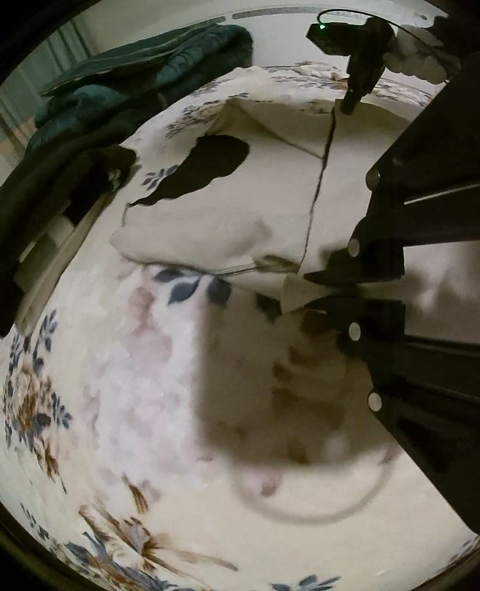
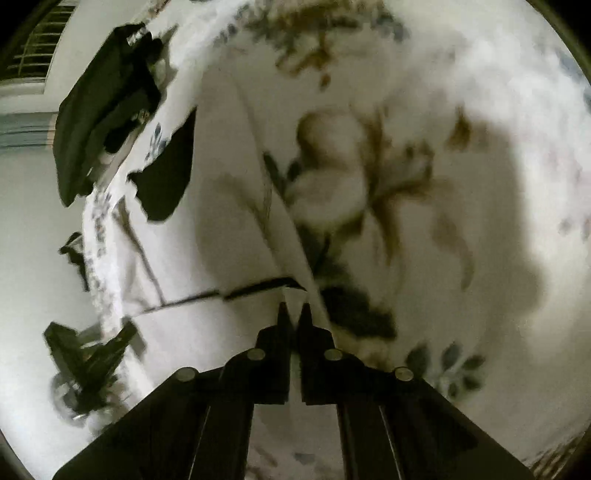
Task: Fold small clothes
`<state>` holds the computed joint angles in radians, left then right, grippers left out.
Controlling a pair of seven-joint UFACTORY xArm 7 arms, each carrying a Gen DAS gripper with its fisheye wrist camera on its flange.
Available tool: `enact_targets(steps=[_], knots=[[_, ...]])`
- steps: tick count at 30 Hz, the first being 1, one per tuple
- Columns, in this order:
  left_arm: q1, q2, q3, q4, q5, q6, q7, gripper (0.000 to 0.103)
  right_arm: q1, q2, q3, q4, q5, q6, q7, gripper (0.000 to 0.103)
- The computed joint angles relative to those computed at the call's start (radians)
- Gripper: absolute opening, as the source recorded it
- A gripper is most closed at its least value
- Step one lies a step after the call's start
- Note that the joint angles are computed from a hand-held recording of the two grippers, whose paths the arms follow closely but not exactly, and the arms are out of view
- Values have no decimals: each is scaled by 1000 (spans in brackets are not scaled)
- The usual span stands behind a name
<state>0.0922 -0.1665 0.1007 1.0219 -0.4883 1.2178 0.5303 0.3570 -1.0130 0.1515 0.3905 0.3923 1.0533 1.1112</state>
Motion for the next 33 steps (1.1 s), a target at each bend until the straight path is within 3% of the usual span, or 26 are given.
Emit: enact_targets(steps=[3, 4, 5, 6, 7, 8, 9, 10, 14, 17, 20, 21, 22, 23, 28, 33], knots=[[5, 58, -4, 63, 14, 69, -72, 8, 12, 66, -42, 8, 25, 20, -42, 4], [7, 71, -8, 90, 22, 94, -97, 9, 6, 73, -61, 12, 45, 21, -44, 9], [6, 75, -16, 118, 44, 109, -118, 19, -7, 80, -70, 25, 50, 35, -37, 14], [4, 72, -21, 134, 50, 111, -123, 24, -27, 85, -73, 40, 50, 36, -27, 30], [2, 71, -21, 158, 29, 113, -112, 38, -50, 89, -70, 63, 37, 34, -19, 52], [-2, 77, -25, 184, 14, 108, -112, 59, -71, 103, -65, 92, 15, 25, -22, 61], [-7, 87, -30, 199, 2, 94, -115, 67, -89, 130, -63, 122, -11, -1, -42, 70], [-13, 108, -35, 224, -29, 76, -107, 71, -98, 167, -69, 147, -30, -22, -73, 71], [-59, 309, -99, 413, -34, 29, -93, 70, -135, 424, -104, 281, -108, -82, -233, 71], [-110, 472, -153, 570, 81, 10, -73, 70, -152, 653, -125, 421, -141, -75, -373, 71], [-159, 568, -183, 653, 204, 3, -35, 66, -172, 832, -118, 554, -159, 7, -469, 69], [-167, 575, -192, 655, 223, -9, -11, 62, -179, 855, -111, 573, -160, 10, -484, 50], [-168, 578, -200, 660, 228, -8, 11, 31, -182, 879, -105, 595, -161, 15, -503, 17], [-166, 578, -207, 668, 226, 8, 32, 7, -186, 889, -97, 612, -172, 25, -504, 7], [-82, 479, -215, 629, 35, 110, 83, 7, -183, 784, -58, 594, -217, -21, -447, 5], [-17, 217, -140, 439, -115, 173, 167, 7, -148, 600, -27, 532, -193, -25, -392, 5]])
